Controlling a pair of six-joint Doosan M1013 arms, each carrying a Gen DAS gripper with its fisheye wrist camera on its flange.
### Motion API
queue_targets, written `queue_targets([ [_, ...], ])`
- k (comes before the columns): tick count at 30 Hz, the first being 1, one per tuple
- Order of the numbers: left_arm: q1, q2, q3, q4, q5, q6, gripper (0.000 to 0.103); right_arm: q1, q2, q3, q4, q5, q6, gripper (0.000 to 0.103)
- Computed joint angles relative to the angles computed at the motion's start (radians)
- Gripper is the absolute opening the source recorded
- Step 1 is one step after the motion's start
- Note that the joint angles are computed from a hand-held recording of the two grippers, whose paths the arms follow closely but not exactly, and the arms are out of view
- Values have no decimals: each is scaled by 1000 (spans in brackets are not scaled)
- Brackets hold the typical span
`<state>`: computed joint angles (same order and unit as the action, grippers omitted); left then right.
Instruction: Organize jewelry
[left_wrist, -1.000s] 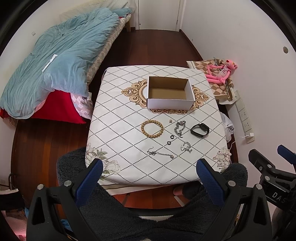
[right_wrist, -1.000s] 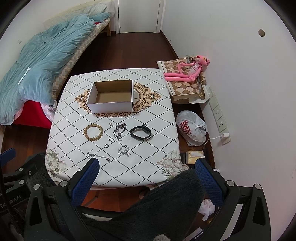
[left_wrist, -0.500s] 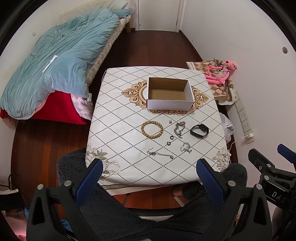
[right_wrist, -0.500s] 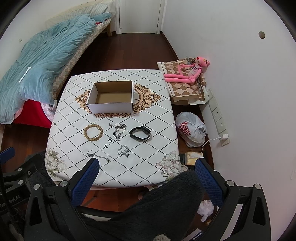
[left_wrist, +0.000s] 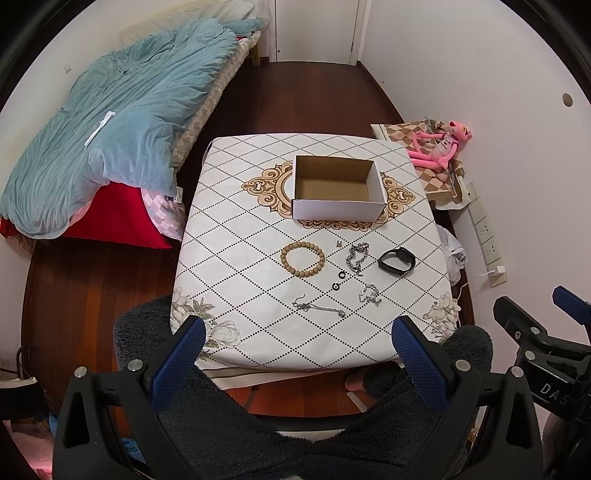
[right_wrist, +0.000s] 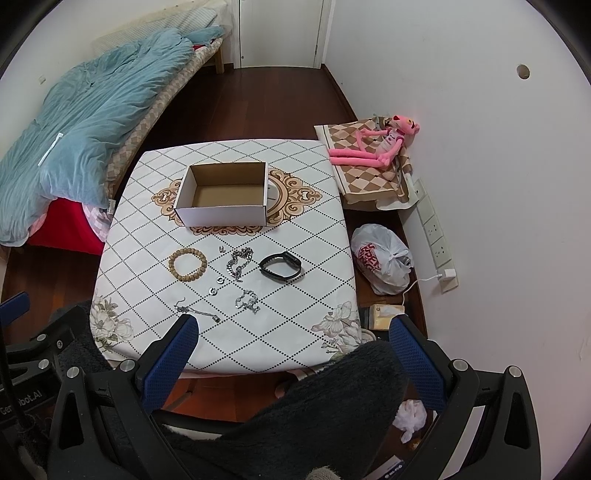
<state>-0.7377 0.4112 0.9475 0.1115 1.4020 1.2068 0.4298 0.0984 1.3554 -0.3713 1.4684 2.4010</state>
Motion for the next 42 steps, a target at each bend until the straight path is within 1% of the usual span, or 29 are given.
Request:
queue_targets([
  [5, 0, 16, -34, -1, 19, 2, 103, 1, 0, 0, -2, -1, 1, 103],
  [6, 0, 16, -33, 0, 10, 2, 103, 1, 0, 0, -2, -1, 1, 103],
  [7, 0, -5, 10, 0, -2, 0, 103, 0, 1, -1, -4, -1, 1, 103],
  [10, -2, -2, 1, 1, -2, 0, 103, 2, -1, 1, -7, -3, 2, 103],
  [11, 0, -8, 17, -1, -12, 0, 103, 4, -2, 2, -8, -4, 2, 103],
  [20, -4, 3, -17, -3, 8, 1, 103, 3, -3, 3, -13, -4, -1, 103],
  [21, -3, -2, -4, -4, 1, 1, 103, 3, -3, 3, -13, -4, -1, 103],
  [27, -4, 4, -11, -3, 5, 2, 103, -2, -4, 3, -18, -9, -1, 103],
  [29, -5, 5, -8, 11, -5, -6, 103, -6, -3, 6, -24, -13, 6, 103],
  [32, -1, 32, -27, 37, -10, -24, 103, -20, 6, 15, -31, -24, 21, 103],
  [34, 6, 55, -40, 58, -8, -29, 103, -38, 16, 23, -34, -35, 30, 103],
  [38, 21, 108, -69, 84, -17, -9, 103, -72, 45, 38, -35, -56, 51, 103],
  [42, 34, 173, -114, 82, 4, 18, 103, -119, 90, 55, 16, -78, 57, 103],
])
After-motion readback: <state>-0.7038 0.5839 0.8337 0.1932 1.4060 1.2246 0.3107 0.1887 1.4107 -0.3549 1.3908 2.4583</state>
